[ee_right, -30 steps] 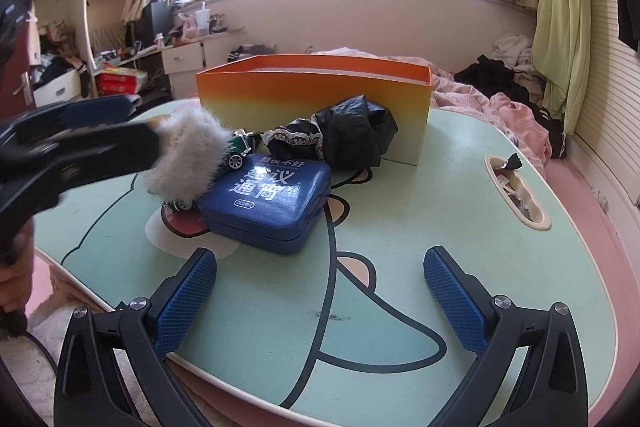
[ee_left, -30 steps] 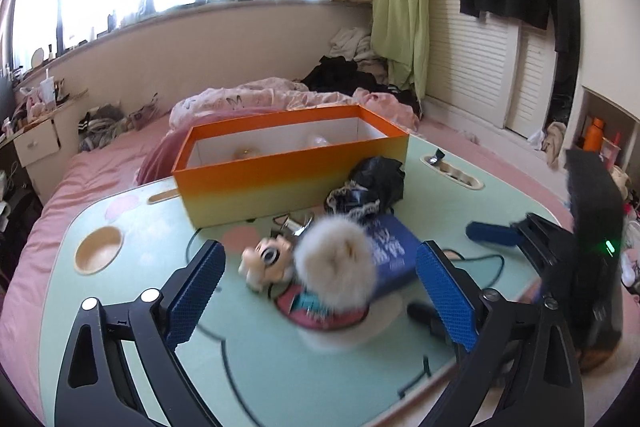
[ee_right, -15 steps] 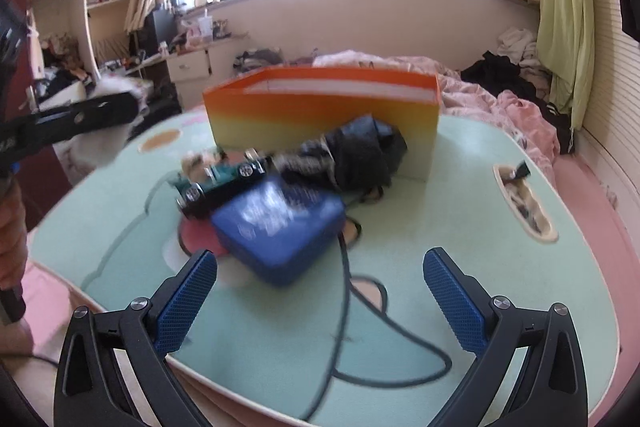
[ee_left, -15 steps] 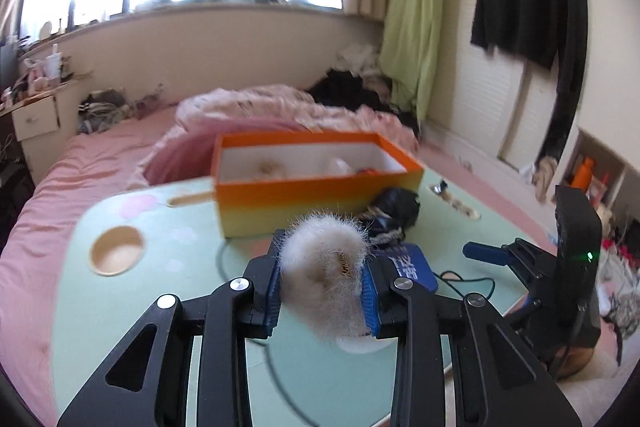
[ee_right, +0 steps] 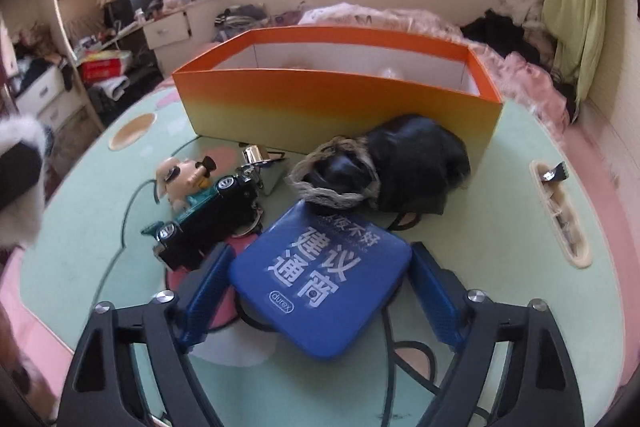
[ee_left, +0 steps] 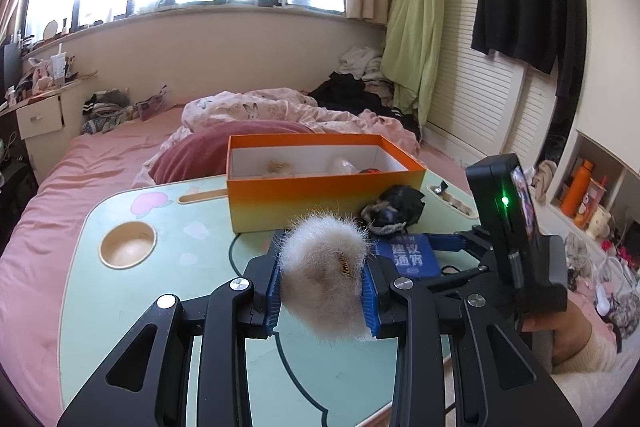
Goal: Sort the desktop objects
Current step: 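Grasp the white fluffy ball with the left tool while the right tool grasps the blue tin, then carry the fluffy ball and blue tin over the orange box and release both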
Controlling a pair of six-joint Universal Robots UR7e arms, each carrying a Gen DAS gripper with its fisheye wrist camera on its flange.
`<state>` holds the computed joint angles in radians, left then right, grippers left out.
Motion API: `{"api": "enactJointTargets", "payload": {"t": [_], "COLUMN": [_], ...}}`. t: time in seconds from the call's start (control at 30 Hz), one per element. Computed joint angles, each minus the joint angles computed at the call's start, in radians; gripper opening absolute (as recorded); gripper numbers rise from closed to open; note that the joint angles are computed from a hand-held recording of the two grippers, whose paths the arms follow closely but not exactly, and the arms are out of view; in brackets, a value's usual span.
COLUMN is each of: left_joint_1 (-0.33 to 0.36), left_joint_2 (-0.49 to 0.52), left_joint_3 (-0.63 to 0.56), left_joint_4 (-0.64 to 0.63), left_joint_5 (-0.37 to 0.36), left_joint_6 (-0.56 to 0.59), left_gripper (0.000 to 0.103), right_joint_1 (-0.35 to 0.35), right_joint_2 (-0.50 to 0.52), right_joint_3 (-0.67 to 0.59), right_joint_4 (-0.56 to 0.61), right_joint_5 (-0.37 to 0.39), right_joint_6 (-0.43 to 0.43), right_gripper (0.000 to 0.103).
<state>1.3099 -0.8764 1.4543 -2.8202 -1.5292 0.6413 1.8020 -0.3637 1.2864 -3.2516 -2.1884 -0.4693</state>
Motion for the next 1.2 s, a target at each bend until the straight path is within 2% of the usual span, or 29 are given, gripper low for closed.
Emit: {"api": "enactJointTargets", "payload": {"t": [0.17, 0.3, 0.43, 0.53, 0.6, 0.7, 0.8, 0.9, 0.93, 0.97, 1.03, 1.1, 1.13, 1.2], "left_joint_1": [-0.002, -0.002, -0.009, -0.028, -0.038, -0.045, -0.049, -0.049, -0.044, -0.045, -0.055, -0.057, -0.056, -0.054], "left_joint_2": [-0.005, -0.004, 0.016, 0.08, 0.138, 0.219, 0.315, 0.377, 0.379, 0.369, 0.333, 0.297, 0.265, 0.219], "left_joint_3": [0.007, 0.003, -0.038, -0.139, -0.233, -0.362, -0.504, -0.599, -0.6, -0.575, -0.492, -0.428, -0.377, -0.312], "left_joint_4": [-0.002, -0.003, 0.028, 0.075, 0.115, 0.162, 0.227, 0.346, 0.35, 0.316, 0.205, 0.116, 0.06, 0.022], "left_joint_5": [-0.002, -0.002, -0.014, 0.016, 0.032, 0.051, 0.097, 0.178, 0.168, 0.174, 0.21, 0.19, 0.158, 0.112], "left_joint_6": [0.005, 0.002, -0.006, -0.036, -0.066, -0.117, -0.156, -0.199, -0.196, -0.179, -0.135, -0.115, -0.109, -0.112], "left_gripper": [0.034, 0.034, 0.034, 0.034, 0.034, 0.034, 0.034, 0.045, 0.047, 0.052, 0.07, 0.08, 0.083, 0.083], "right_joint_1": [-0.021, -0.041, -0.03, -0.016, -0.009, -0.01, -0.016, -0.03, -0.029, -0.03, -0.028, -0.028, -0.026, -0.022], "right_joint_2": [-0.041, -0.106, -0.139, -0.142, -0.121, -0.057, 0.029, 0.096, 0.106, 0.102, 0.074, 0.032, 0.009, -0.037], "right_joint_3": [0.094, 0.218, 0.238, 0.162, 0.061, -0.127, -0.312, -0.453, -0.465, -0.451, -0.392, -0.305, -0.253, -0.144], "right_joint_4": [-0.089, -0.204, -0.259, -0.22, -0.149, -0.027, 0.093, 0.253, 0.249, 0.231, 0.179, 0.08, 0.019, -0.073], "right_joint_5": [0.068, 0.181, 0.241, 0.262, 0.25, 0.21, 0.149, 0.064, 0.056, 0.055, 0.071, 0.114, 0.134, 0.171], "right_joint_6": [-0.047, -0.077, -0.085, -0.057, -0.02, 0.038, 0.056, 0.115, 0.091, 0.064, 0.035, 0.021, 0.015, 0.005], "right_gripper": [0.086, 0.086, 0.086, 0.086, 0.086, 0.086, 0.086, 0.087, 0.087, 0.087, 0.087, 0.095, 0.1, 0.101]}}
